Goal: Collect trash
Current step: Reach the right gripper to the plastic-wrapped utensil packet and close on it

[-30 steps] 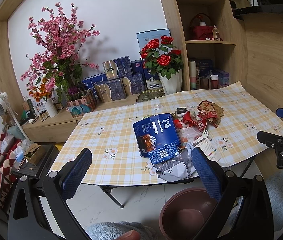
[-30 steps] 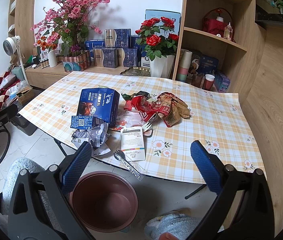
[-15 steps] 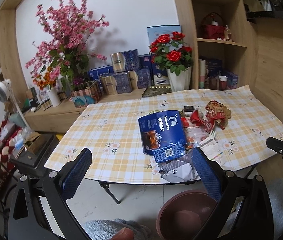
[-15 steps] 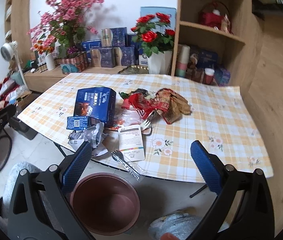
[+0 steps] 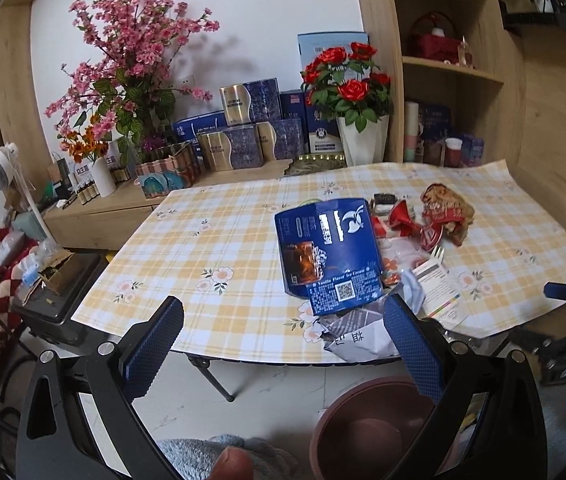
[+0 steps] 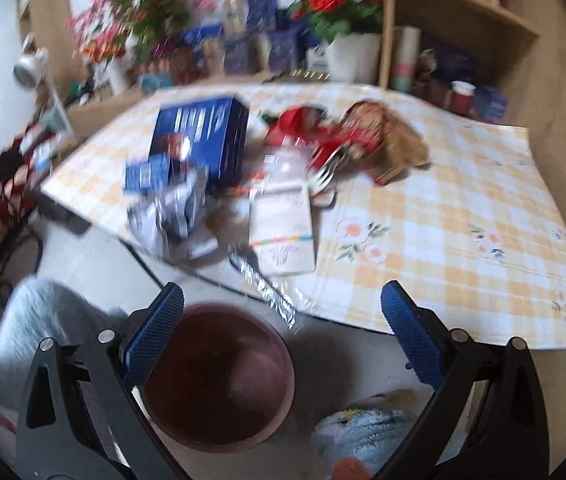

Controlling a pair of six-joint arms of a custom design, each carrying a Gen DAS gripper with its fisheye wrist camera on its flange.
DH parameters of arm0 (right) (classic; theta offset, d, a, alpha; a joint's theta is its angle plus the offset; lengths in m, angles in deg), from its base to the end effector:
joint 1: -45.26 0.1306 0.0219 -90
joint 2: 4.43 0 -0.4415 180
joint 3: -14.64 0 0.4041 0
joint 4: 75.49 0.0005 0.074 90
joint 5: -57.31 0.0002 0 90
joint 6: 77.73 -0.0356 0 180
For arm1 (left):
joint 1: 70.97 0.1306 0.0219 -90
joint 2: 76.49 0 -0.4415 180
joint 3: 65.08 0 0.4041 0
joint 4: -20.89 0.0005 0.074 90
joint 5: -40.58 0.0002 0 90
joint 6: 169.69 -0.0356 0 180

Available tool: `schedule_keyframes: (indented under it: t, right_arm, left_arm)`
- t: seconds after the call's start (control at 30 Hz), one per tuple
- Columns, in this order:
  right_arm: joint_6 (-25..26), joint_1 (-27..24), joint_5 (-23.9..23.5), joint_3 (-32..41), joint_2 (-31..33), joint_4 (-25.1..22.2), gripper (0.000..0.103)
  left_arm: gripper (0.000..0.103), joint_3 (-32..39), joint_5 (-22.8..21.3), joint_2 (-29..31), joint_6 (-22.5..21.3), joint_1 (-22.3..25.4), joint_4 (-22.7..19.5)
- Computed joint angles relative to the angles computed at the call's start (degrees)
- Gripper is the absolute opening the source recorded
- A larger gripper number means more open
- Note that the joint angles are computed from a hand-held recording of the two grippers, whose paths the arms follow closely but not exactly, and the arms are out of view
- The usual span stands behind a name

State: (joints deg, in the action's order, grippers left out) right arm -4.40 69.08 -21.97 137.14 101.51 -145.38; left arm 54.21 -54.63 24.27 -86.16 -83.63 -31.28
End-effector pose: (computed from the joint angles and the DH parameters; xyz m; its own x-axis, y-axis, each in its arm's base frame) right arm 0.5476 0.2339 0.5828 -0.7876 -0.0396 -0.6149 -0.0723 0.9970 0.0284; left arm 0.5650 -0.1241 0.6320 -0.5208 0.2320 -0.8216 0.2045 0.9683 0.1438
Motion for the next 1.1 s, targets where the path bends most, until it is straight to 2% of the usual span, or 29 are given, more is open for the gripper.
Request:
schedule_keyframes:
  t: [0.17,0.4,0.57,0.7,0.83,0.97,1.07,1.1]
  right_arm:
    - [-1.96,-0.95,-1.08,-1.84,0.56,1.06,0.097]
    - [-2.83,-2.59,-2.57,-2.98,0.75,3.5,0.097]
    - [2.07,-2.23,-1.87,-2.1,2.38,3.58,0.096]
    - [3.93,-2.38,-5.43,-0.19,4.71,2.81,0.078]
    - [7.39,-1.64,-3.11,1.68,7.18,1.91,0.068]
    - [8.83,-1.29,-3.02,2.96,9.17,1.1,0.06]
    - [8.13,-1.49,-3.83,2.22,9.08,2.91,0.058]
    - [7.78,-1.63,-4.41,2.14,9.05,3.01,0.054]
  left_arm:
    - [0.098,0.25,0.06,1.67,-0.77,0.16,-1.36]
    - [0.098,4.54,6.23,5.66,2.66,1.81,-7.81]
    - [0.098,4.03,6.29,6.24,1.84,1.45,-7.61]
    - [0.098,2.38,5.82,6.02,-1.19,0.41,-6.37]
    - [0.097,2.16,7.12,6.54,-2.36,-0.07,-6.57]
    - [0.089,2.98,9.75,7.65,-1.03,0.15,-9.18]
    - [0.086,3.87,12.76,8.71,1.05,0.77,-11.35]
    - [0.085,4.19,13.56,9.04,1.65,0.96,-11.9]
